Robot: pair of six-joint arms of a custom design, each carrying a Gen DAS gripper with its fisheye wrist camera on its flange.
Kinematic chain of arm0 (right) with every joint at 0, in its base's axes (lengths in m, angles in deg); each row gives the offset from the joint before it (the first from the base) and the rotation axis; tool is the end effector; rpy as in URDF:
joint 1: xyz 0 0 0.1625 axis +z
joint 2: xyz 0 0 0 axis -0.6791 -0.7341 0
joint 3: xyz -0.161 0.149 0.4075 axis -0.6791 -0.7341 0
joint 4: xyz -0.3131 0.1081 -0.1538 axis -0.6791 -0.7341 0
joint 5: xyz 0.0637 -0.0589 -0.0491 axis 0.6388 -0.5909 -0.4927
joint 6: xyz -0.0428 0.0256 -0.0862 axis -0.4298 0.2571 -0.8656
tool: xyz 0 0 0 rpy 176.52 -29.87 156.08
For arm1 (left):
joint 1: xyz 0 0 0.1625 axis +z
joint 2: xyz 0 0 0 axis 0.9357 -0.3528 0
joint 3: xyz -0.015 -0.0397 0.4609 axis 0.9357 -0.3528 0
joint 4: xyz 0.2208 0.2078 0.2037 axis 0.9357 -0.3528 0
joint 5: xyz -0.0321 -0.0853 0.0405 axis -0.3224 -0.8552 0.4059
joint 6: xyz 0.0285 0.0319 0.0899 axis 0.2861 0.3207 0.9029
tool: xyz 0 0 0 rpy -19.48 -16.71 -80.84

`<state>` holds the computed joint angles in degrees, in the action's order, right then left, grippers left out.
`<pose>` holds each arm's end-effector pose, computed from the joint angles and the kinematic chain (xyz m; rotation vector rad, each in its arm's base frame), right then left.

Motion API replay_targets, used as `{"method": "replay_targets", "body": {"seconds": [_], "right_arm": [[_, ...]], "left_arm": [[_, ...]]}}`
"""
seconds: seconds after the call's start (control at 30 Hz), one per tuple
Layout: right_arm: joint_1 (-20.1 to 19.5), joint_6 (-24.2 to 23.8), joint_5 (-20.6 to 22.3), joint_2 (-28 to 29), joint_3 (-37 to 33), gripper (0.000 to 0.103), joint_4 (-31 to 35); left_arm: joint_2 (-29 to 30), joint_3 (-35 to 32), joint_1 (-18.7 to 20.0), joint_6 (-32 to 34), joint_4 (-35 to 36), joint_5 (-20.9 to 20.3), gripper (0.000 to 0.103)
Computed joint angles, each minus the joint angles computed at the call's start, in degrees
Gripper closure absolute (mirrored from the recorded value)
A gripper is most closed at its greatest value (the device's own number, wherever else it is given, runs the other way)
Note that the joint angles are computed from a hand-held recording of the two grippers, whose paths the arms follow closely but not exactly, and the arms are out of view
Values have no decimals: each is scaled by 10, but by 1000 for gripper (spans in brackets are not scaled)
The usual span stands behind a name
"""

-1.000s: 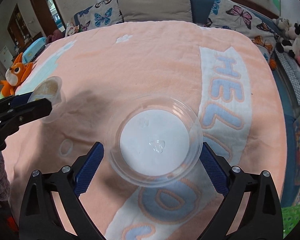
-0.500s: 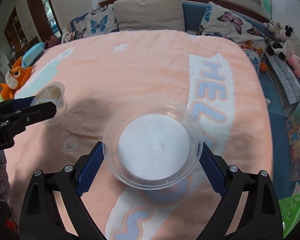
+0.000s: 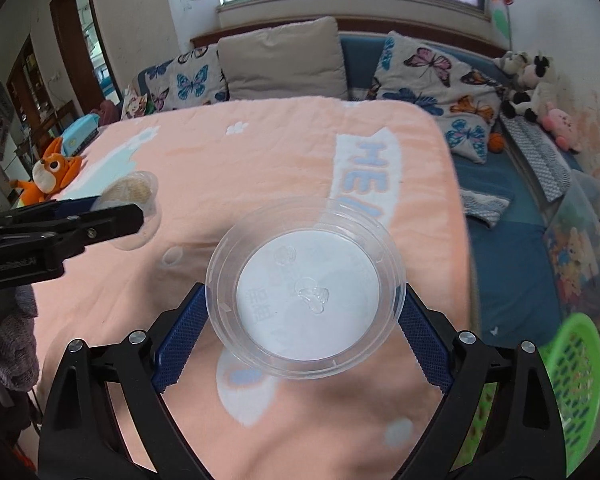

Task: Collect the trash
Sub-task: 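Carry the food tub and lid over the green basket with both grippers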

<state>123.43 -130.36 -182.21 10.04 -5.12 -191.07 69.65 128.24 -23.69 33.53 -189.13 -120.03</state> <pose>0.0016 -0.7243 0.3243 0.9985 -2.4251 0.6057 -0.3778 -0.6880 -0.0288 0.1974 2.4001 -0.9342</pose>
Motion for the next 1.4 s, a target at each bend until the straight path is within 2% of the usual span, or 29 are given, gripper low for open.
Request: {"method": "replay_targets", "body": {"seconds": [0.37,0.8,1.2,1.4], "right_arm": [[-41,-7,42,-99,82,12,-52],[-105,15,61,-156,82,12,-64],[-154,42,62,-175,56,11,-64],[-171,61,60,-168,35,10,-46]], "left_arm": [[41,-46,-33,26,4,-39,39],[117,-177,-59,65,65,-89,39],[206,-356,-73,88,170,-122,39],[268,-491,-77,95,256,-130,39]]}}
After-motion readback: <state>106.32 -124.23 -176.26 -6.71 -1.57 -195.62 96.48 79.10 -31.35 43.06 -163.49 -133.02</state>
